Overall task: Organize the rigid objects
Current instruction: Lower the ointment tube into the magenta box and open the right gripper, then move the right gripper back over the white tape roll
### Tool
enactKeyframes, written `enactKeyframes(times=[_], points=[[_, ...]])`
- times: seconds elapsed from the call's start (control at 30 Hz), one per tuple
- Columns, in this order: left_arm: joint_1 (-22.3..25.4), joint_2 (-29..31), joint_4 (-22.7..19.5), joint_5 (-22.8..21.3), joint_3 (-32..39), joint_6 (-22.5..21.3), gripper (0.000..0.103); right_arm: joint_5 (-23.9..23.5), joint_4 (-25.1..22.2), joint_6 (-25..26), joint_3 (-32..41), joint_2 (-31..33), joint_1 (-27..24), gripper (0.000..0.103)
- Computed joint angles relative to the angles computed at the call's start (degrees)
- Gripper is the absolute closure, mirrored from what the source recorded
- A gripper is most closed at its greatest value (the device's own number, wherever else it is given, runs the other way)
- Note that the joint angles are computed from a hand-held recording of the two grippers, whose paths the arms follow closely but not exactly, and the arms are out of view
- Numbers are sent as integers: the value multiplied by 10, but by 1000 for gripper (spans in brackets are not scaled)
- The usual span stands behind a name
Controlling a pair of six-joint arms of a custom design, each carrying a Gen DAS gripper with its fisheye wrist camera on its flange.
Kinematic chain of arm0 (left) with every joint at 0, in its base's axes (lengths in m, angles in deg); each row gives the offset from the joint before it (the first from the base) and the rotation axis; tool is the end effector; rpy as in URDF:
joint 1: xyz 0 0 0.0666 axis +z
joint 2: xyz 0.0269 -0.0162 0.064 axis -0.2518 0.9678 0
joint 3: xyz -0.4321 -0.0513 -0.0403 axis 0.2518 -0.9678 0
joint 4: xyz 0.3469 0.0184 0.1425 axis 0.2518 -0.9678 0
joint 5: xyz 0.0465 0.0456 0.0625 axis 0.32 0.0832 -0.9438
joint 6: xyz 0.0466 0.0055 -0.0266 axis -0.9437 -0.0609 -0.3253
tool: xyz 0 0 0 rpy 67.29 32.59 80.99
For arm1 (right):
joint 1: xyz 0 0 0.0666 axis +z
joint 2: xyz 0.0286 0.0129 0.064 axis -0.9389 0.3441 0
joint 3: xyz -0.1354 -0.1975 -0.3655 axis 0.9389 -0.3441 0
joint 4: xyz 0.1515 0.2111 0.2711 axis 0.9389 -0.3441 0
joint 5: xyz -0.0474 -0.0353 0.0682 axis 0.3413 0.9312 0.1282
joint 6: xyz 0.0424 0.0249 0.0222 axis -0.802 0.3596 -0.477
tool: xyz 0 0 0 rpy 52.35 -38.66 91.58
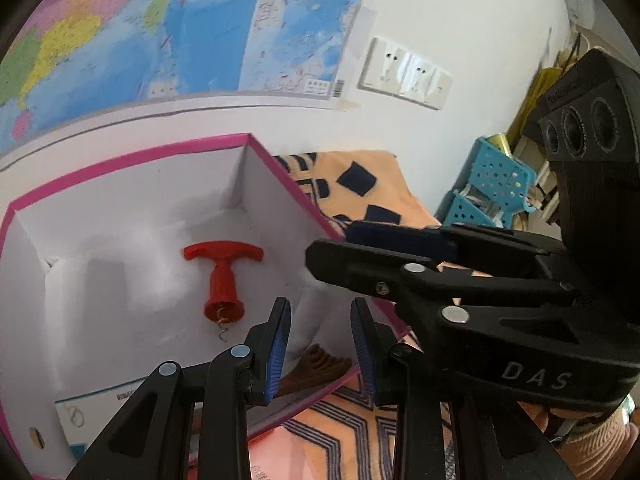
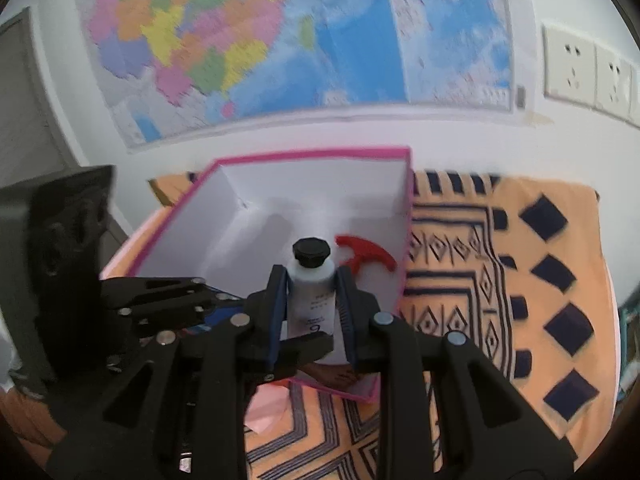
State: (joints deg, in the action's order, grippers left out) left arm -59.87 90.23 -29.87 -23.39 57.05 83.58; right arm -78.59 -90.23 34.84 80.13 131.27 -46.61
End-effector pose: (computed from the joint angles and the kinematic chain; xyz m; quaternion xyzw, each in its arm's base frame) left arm 0.3042 -0.2964 0.4196 0.0621 0.9126 -0.1614 0.3704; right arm 0.3139 0.1460 0.4461 -0.2252 0.8837 0.2201 0.3464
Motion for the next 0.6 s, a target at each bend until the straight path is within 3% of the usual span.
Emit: enactKeyframes(times=[0.1,0.3,0.4,0.6], points=[[1,-5,-8,-12,-7,12,72,7,5,-8,-3,-1,-4,56],[-12,-35,-19,-53,-31,24,70,-13,14,0,-23,-27,-13,56],[-30,-54,-19,-83,-46,21,64,-26,11,3,-35,-45,-15,56],[-88,-99,-36,-153,-84,31,56,-91,-3,6,-68,-88,-32,56]])
